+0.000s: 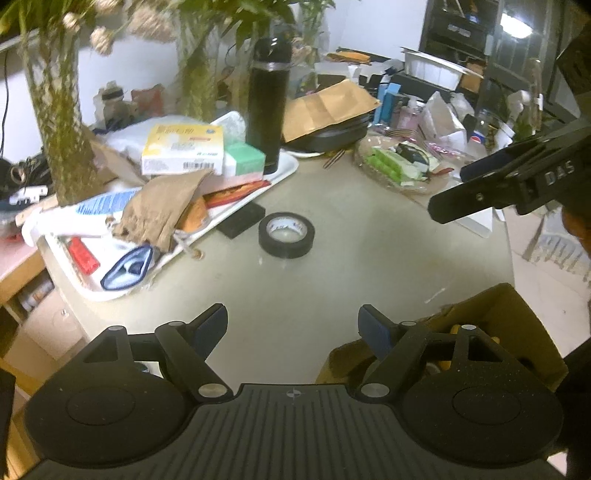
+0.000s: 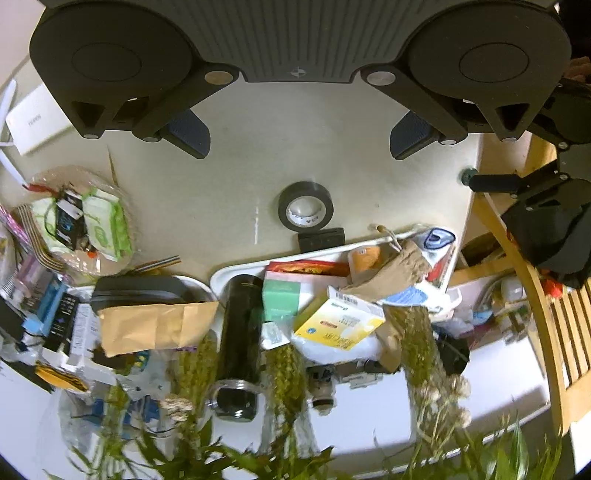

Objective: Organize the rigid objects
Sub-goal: 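Withdraw both grippers from the box toward the black tape roll, then close the right gripper on the black electrical tape roll and lift it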

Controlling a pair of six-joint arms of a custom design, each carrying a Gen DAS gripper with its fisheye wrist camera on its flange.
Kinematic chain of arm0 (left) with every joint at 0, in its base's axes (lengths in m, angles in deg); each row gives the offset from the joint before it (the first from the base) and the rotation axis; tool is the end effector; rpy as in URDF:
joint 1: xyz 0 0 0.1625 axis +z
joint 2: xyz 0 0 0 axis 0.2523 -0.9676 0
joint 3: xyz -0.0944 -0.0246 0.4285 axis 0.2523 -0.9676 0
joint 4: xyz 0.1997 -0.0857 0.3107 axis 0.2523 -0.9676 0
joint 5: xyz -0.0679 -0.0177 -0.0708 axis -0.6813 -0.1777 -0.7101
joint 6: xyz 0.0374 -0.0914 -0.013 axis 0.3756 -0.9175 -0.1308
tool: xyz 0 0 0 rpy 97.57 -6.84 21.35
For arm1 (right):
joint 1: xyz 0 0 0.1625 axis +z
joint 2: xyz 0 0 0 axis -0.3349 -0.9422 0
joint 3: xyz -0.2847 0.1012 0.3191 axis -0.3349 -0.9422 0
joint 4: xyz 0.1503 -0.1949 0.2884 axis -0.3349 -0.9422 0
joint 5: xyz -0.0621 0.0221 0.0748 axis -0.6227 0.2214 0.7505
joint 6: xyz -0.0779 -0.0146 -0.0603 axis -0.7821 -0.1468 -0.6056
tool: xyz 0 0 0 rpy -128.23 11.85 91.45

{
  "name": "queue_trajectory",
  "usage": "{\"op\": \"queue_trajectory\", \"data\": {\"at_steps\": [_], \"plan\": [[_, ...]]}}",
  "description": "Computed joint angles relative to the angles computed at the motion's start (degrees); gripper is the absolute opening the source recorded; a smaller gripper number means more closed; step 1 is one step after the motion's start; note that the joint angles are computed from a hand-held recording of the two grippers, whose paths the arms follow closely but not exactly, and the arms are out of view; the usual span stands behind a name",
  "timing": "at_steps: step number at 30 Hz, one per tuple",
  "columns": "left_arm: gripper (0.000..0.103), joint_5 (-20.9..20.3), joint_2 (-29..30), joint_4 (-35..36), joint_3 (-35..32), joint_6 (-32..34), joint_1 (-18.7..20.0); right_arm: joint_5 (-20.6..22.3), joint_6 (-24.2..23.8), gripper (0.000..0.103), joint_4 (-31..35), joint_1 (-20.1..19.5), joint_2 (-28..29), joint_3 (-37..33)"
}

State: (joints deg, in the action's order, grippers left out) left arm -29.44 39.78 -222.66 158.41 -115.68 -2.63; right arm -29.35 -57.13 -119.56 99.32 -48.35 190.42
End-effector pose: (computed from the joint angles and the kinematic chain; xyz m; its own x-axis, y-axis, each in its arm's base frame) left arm -0.4315 -0.3057 -0.0148 -0.7692 0.1201 -0.6276 0.5119 0.7037 -0.4927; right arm 0.0437 -0.4510 0.4550 -0.6025 -0.6723 0.4300 -0.7783 0.6142 -0.1302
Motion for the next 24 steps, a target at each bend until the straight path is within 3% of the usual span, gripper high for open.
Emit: {"op": "queue_trajectory", "data": {"at_steps": [11, 24], "plan": [[0.078, 2.2, -0.5, 3.2, 0.8, -3.5, -0.3, 0.9, -3.4, 0.102, -3.7, 0.7, 6.4, 0.7], [0.078, 2.1, -0.1, 2.9, 0.7, -2.1, -0.1, -1.3, -3.3, 0.102, -9.9, 1.6, 14.4, 1.1]]}}
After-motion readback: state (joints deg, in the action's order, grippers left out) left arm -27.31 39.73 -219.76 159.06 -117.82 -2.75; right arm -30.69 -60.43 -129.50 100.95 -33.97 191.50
